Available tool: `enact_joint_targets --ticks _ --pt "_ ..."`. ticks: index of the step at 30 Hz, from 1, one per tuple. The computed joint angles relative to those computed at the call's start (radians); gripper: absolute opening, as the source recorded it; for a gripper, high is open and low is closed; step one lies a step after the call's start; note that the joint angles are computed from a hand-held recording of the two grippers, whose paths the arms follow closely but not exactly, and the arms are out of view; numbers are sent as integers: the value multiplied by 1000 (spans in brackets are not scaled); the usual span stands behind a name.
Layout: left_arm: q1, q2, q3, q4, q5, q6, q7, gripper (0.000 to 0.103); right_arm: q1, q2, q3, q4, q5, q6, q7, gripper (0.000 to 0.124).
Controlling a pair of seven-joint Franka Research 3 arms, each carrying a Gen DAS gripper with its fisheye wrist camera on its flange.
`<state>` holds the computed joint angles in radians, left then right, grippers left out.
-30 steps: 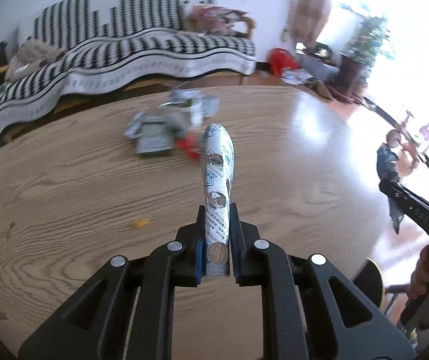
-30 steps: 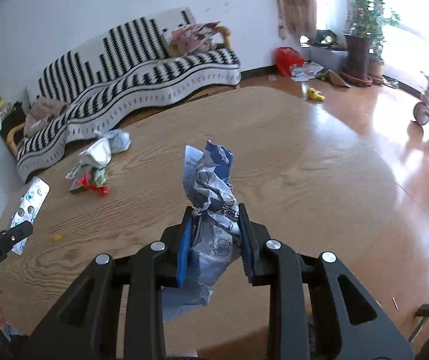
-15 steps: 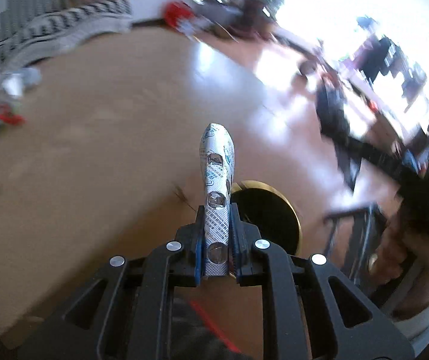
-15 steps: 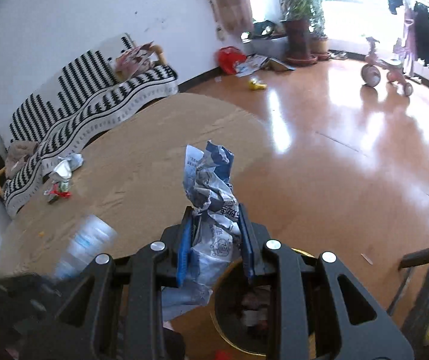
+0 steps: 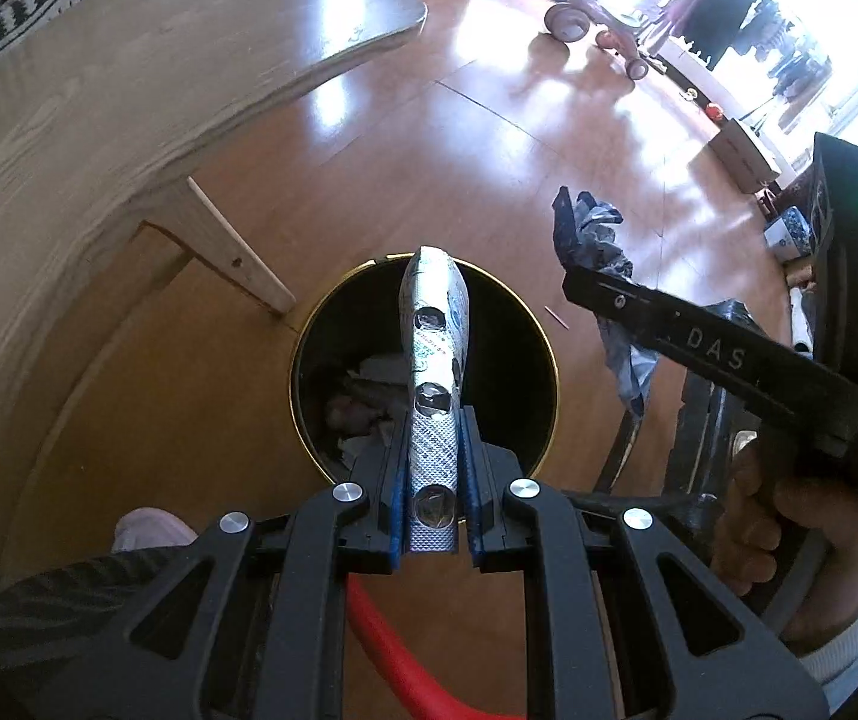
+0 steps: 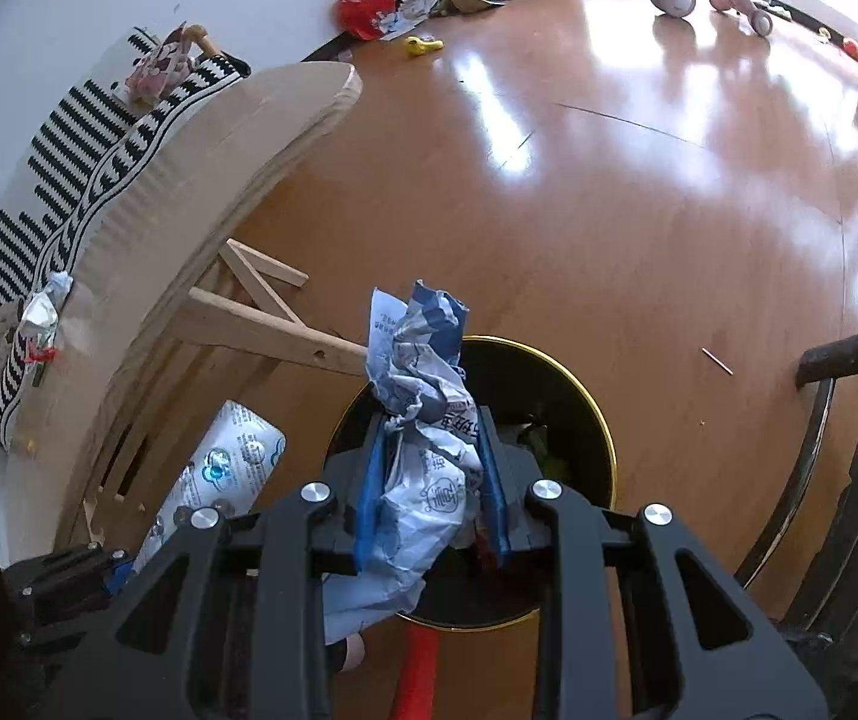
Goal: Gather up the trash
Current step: 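Carry tube and paper to the bin and open both tools, then grasp the white-green strip with left tool while right tool grasps green wrapper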
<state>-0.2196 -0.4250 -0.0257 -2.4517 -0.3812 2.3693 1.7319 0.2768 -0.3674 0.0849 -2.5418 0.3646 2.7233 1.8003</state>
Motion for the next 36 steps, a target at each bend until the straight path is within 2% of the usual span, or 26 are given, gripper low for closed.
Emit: enact_joint_targets --ticks 4,6,7,8,9,10,13,16,18,19,21,23,26,31,33,36 --pt "-4 20 28 15 -40 -19 52 15 17 18 -21 16 46 5 -15 29" --pt "0 19 23 13 -59 -17 53 27 37 24 -48 28 111 -4 -39 34" --pt "6 10 20 4 -65 -6 45 51 36 24 -53 34 130 -20 -35 51" --pt "15 -1 4 -10 -53 27 24 92 39 19 -58 30 160 -5 -39 74" --pt "18 -24 -9 -38 -44 80 13 96 31 7 -50 20 173 31 -21 83" --pt "11 -46 -14 -66 -34 147 27 97 10 -5 -32 12 154 51 12 94" --pt "-3 -54 -11 -65 40 160 40 97 -107 -37 57 11 -27 58 154 95" --pt "35 -95 -16 -64 139 185 0 97 -202 -62 133 15 -208 66 286 96" --pt "52 -134 10 -69 167 204 -23 97 -274 -77 210 17 -346 75 386 96" --pt "72 -153 32 -65 180 213 -36 97 -283 -68 226 28 -388 74 409 96" --pt "117 -182 78 -63 209 221 -49 97 -259 -15 231 74 -436 61 416 96" --pt "192 -215 91 -71 272 203 -79 97 -207 55 226 140 -459 47 400 96" --pt "330 -198 128 -51 378 202 -121 97 -115 175 221 270 -480 49 345 96" --pt "493 -85 223 68 439 180 -157 97 50 440 230 605 -451 21 176 96" --pt "530 -13 253 137 437 174 -144 97 108 544 224 756 -493 -19 169 96" --pt "566 79 262 226 430 170 -111 97 201 716 204 1018 -533 -97 143 96"
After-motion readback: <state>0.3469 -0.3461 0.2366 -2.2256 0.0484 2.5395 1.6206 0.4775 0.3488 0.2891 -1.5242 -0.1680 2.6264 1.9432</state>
